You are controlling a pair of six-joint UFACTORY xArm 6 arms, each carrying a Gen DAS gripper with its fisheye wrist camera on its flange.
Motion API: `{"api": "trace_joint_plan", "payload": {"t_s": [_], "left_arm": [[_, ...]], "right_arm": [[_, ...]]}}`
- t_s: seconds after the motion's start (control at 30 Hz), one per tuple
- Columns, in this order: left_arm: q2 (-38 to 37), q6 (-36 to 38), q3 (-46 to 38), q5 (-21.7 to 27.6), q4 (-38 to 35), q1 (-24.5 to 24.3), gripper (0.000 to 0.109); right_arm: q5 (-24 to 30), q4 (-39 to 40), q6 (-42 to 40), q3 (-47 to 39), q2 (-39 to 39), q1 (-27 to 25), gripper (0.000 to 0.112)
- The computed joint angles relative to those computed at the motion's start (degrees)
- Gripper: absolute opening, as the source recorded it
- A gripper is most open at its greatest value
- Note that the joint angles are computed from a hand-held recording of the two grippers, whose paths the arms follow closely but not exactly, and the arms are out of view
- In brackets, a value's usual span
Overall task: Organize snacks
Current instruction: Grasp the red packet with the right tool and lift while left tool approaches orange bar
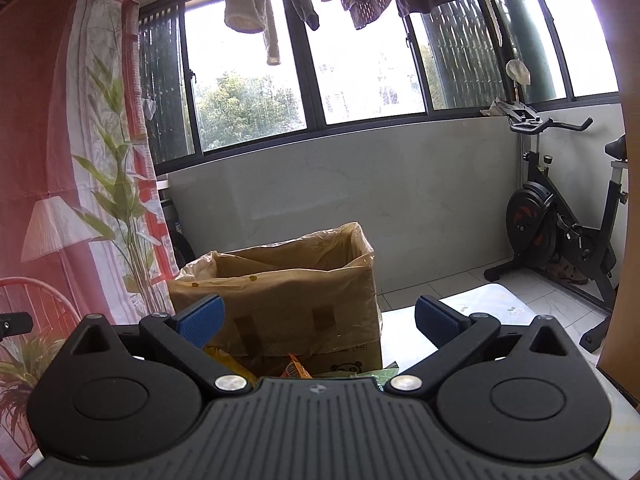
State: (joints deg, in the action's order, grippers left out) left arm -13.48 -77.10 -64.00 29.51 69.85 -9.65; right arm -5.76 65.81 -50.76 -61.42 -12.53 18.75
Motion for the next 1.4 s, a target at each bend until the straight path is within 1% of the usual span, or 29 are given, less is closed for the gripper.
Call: {"api": "trace_joint_plan", "payload": {"t_s": [0.03, 0.07, 0.13, 0.17, 0.27, 0.33, 0.4, 0.5, 0.6, 0.67, 0.77, 0.83, 0.93, 1.03, 1.13, 1.2, 1.27, 1.3, 1.37, 1.4], "left_arm": [[1.12, 0.67, -0.3, -0.76, -0.71, 0.63, 0.102], [2.15, 1.41, -0.63, -1.13, -1.4, 0.99, 0.102], [4.26, 2.62, -1.38, -1.76, -2.61, 1.62, 0.1], [5.38, 3.04, -1.74, -2.52, -3.25, 2.08, 0.098], [8.21, 4.75, -2.25, -5.23, -6.4, 3.37, 0.097], [9.85, 5.63, -2.65, -6.07, -7.96, 3.83, 0.097], [11.18, 6.08, -2.86, -6.41, -8.48, 3.99, 0.097], [12.55, 7.17, -3.18, -6.41, -9.18, 3.94, 0.096], [13.07, 6.51, -2.84, -6.34, -8.28, 3.7, 0.096], [13.4, 5.4, -2.66, -6.19, -7.56, 3.44, 0.096], [13.76, 4.84, -2.22, -6.05, -8.27, 3.2, 0.096], [14.33, 4.41, -2.26, -5.82, -8.93, 3.04, 0.096], [14.88, 4.06, -2.27, -5.43, -9.12, 2.77, 0.095], [14.94, 4.67, -2.02, -5.22, -9.07, 2.41, 0.095], [14.64, 3.83, -1.48, -5.26, -7.76, 2.22, 0.095], [14.91, 4.41, -1.66, -4.93, -8.44, 2.11, 0.095], [15.11, 5.22, -1.75, -4.82, -9.43, 2.08, 0.095], [15.1, 5.28, -1.68, -4.84, -9.54, 2.09, 0.095], [15.13, 5.3, -1.65, -4.84, -9.6, 2.1, 0.095], [15.07, 5.15, -1.54, -4.8, -9.44, 2.07, 0.095]], "right_arm": [[0.36, -1.0, 1.3, 0.01, 0.63, -0.18, 0.103], [2.47, 0.4, 0.47, -0.79, 1.63, -0.86, 0.103], [5.17, 5.9, -4.28, -1.9, 2.88, -1.5, 0.103], [5.4, 6.42, -4.89, -1.96, 3.44, -1.56, 0.103], [4.36, 7.58, -7.19, -1.96, 5.25, -1.44, 0.103], [4.85, 8.75, -8.46, -1.72, 5.94, -1.98, 0.103], [5.4, 8.07, -8.01, -1.09, 6.38, -2.74, 0.103], [5.68, 1.19, -4.28, 0.87, 7.05, -4.01, 0.1], [6.48, -11.34, 3.38, 3.89, 7.08, -5.75, 0.096], [7.49, -18.11, 5.48, 5.3, 7.02, -6.87, 0.092], [9.52, -22.54, 4.32, 7.0, 6.55, -8.21, 0.09], [11.37, -22.77, 3.75, 7.55, 6.52, -8.79, 0.09], [13.75, -23.75, 6.64, 7.28, 7.07, -9.38, 0.086], [16.14, -25.26, 9.4, 6.44, 7.5, -9.74, 0.085], [19.18, -29.73, 17.7, 5.28, 8.18, -10.62, 0.085], [22.54, -29.53, 23.68, 3.59, 9.25, -11.56, 0.085], [25.31, -32.01, 33.21, 1.44, 10.84, -12.67, 0.085], [26.39, -32.89, 36.69, 0.53, 11.52, -13.07, 0.085], [27.6, -32.8, 40.57, -1.12, 12.82, -13.46, 0.085], [26.84, -34.96, 43.45, -1.35, 13.26, -13.35, 0.085]]}}
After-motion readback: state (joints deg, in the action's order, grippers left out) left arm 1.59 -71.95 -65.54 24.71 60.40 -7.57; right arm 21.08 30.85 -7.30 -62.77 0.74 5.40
